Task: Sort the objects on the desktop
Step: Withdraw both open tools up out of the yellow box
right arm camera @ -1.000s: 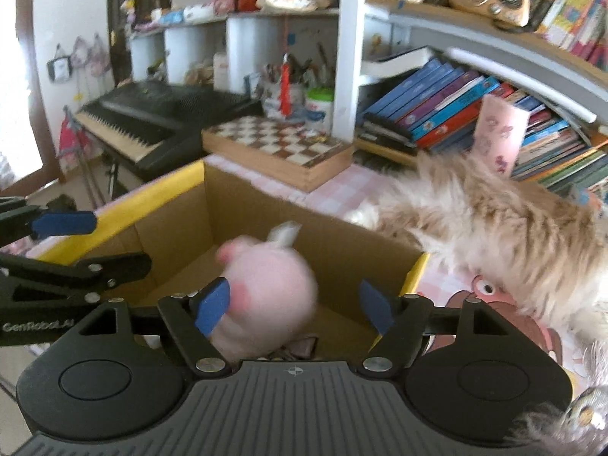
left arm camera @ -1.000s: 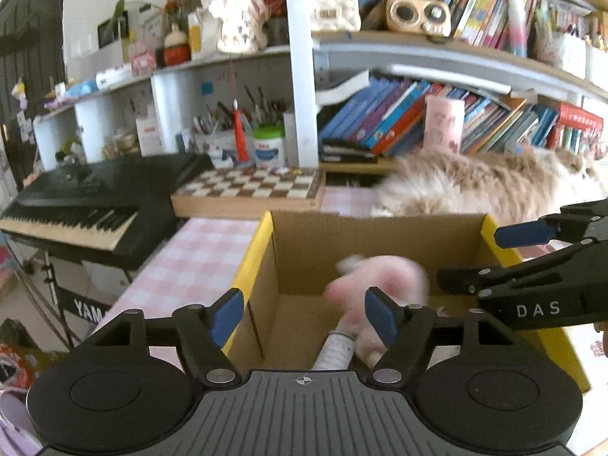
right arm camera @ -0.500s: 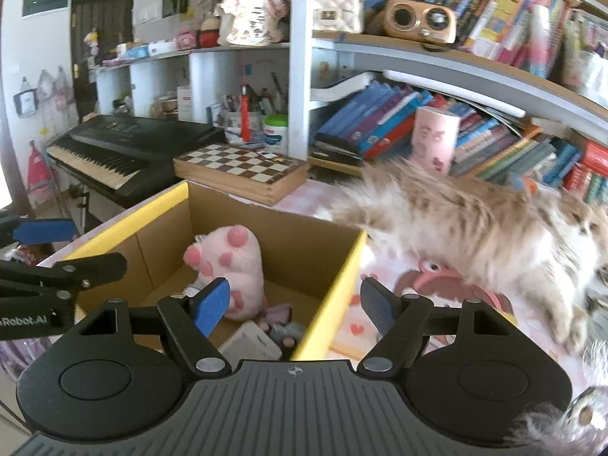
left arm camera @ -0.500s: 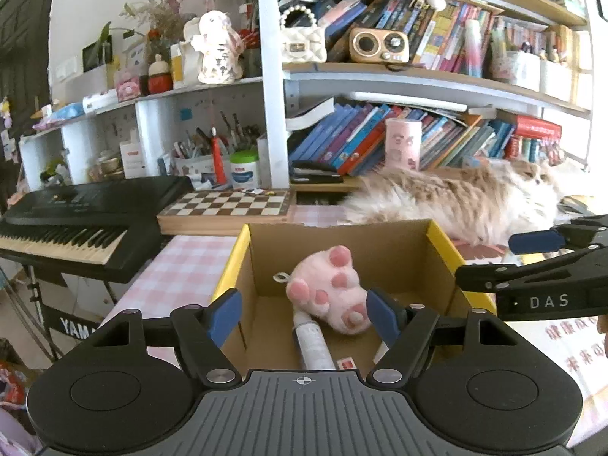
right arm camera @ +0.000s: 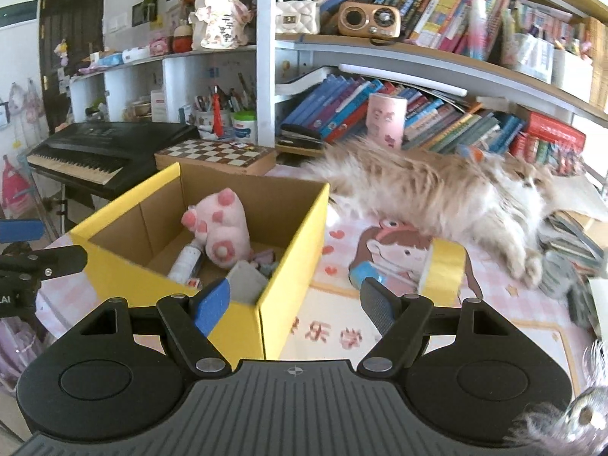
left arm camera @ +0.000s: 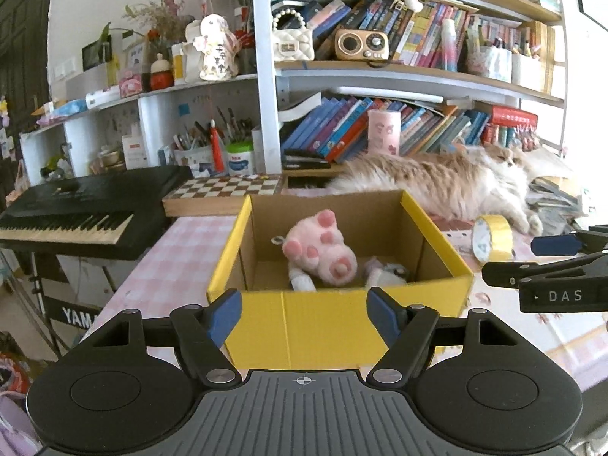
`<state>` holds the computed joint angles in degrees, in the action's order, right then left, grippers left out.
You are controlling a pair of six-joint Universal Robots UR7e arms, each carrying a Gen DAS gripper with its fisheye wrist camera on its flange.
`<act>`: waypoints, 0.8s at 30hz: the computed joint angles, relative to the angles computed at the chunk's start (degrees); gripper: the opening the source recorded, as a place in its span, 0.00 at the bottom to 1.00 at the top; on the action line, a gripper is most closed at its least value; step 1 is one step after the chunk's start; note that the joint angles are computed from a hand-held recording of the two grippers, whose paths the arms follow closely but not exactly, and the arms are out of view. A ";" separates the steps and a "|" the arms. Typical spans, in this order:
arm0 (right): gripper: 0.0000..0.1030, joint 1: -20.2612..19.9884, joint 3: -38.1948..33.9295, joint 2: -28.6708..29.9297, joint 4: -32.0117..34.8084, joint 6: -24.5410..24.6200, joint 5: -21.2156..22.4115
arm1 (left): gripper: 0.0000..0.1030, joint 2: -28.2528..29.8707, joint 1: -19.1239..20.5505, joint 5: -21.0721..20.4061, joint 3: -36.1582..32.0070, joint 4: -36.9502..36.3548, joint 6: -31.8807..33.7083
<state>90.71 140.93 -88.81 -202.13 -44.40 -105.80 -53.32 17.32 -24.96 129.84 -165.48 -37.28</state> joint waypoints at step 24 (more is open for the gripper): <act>0.71 -0.76 19.89 -14.31 -5.92 6.38 -6.97 | 0.73 -4.79 -11.16 -10.64 8.43 13.64 -19.45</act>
